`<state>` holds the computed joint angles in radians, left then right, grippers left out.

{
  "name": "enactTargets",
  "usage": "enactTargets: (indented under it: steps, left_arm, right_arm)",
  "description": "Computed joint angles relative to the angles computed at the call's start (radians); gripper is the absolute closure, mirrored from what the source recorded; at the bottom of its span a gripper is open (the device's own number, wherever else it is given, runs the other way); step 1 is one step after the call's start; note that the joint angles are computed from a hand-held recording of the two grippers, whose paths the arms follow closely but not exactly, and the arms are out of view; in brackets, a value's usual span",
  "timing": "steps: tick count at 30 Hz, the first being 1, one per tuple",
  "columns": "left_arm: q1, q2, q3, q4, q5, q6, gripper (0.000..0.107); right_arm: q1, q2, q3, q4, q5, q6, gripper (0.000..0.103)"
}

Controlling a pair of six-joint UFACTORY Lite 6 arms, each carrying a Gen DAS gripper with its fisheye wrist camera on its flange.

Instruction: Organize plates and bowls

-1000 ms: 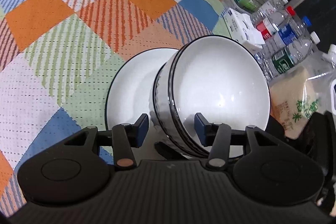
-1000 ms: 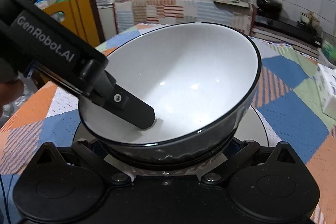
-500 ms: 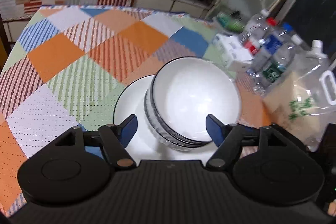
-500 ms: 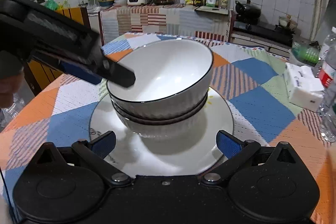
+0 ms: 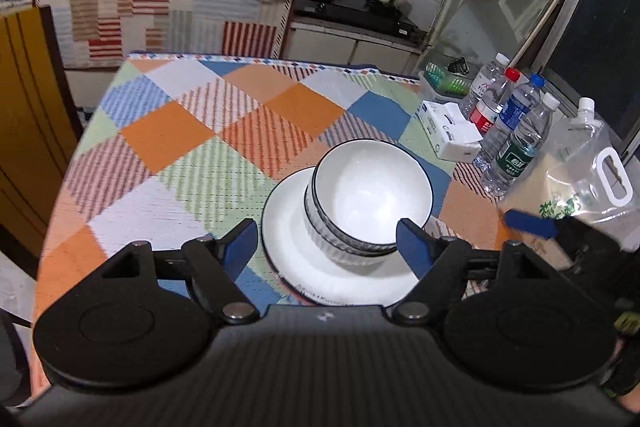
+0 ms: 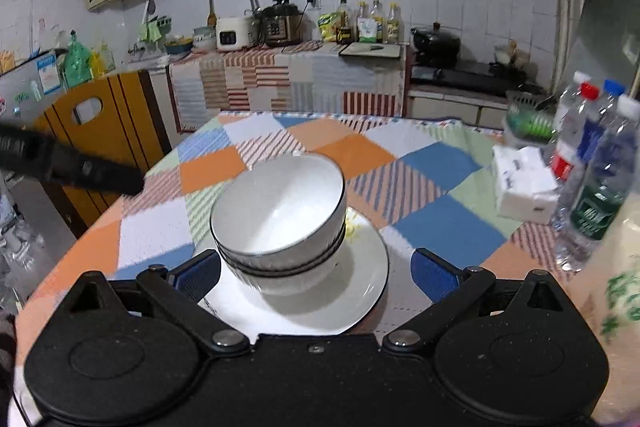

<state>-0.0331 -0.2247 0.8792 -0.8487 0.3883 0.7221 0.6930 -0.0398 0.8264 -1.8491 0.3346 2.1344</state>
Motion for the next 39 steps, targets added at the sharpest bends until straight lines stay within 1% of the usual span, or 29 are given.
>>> enactTargets:
  steps: [4,8,9,10,12,14,17,20,22,25,29,32,34,36,39]
  left_arm:
    - [-0.01,-0.149,-0.048,0.242,0.029,-0.234,0.027]
    - [-0.046,-0.275,-0.077,0.492,0.077,-0.464,0.025]
    - [-0.059,-0.301,-0.076,0.563,0.108,-0.526,0.025]
    - [-0.065,-0.319,-0.073,0.591,0.137,-0.548,0.025]
    - [-0.057,-0.375,-0.09,0.579,0.175,-0.54,0.025]
    - [-0.049,-0.413,-0.101,0.574,0.215,-0.548,0.025]
    - [-0.055,-0.456,-0.119,0.611,0.246,-0.601,0.025]
    - [-0.103,-0.496,-0.154,0.729,0.231,-0.72,0.025]
    - [-0.102,-0.521,-0.188,0.747,0.211,-0.742,0.025]
    - [-0.091,-0.536,-0.221,0.755,0.208,-0.753,0.025]
    - [-0.097,-0.563,-0.255,0.799,0.208,-0.796,0.025]
    - [-0.133,-0.594,-0.276,0.88,0.208,-0.875,0.021]
    - [-0.153,-0.608,-0.283,0.915,0.212,-0.911,0.019]
    - [-0.169,-0.626,-0.292,0.945,0.218,-0.946,0.017]
    - [-0.237,-0.647,-0.316,1.099,0.225,-1.095,0.017]
  right_arm:
    - [0.049,-0.091,0.004,0.258,0.037,-0.232,0.001]
    - [0.131,-0.16,0.028,0.501,0.135,-0.461,0.001]
    - [0.158,-0.167,0.043,0.559,0.176,-0.515,0.001]
    - [0.18,-0.181,0.045,0.594,0.208,-0.546,0.001]
    - [0.227,-0.19,0.067,0.66,0.28,-0.596,0.001]
    - [0.295,-0.203,0.08,0.667,0.384,-0.574,0.001]
    - [0.375,-0.226,0.098,0.698,0.482,-0.555,0.001]
    - [0.443,-0.256,0.095,0.693,0.541,-0.525,0.001]
    - [0.484,-0.258,0.102,0.694,0.589,-0.518,0.001]
    - [0.533,-0.257,0.111,0.704,0.639,-0.513,0.001]
    - [0.569,-0.25,0.108,0.734,0.672,-0.512,0.001]
    - [0.591,-0.234,0.104,0.743,0.695,-0.504,0.001]
    - [0.594,-0.224,0.097,0.745,0.698,-0.498,0.001]
    - [0.585,-0.223,0.087,0.75,0.677,-0.49,0.001]
    - [0.589,-0.213,0.079,0.744,0.667,-0.461,0.001]
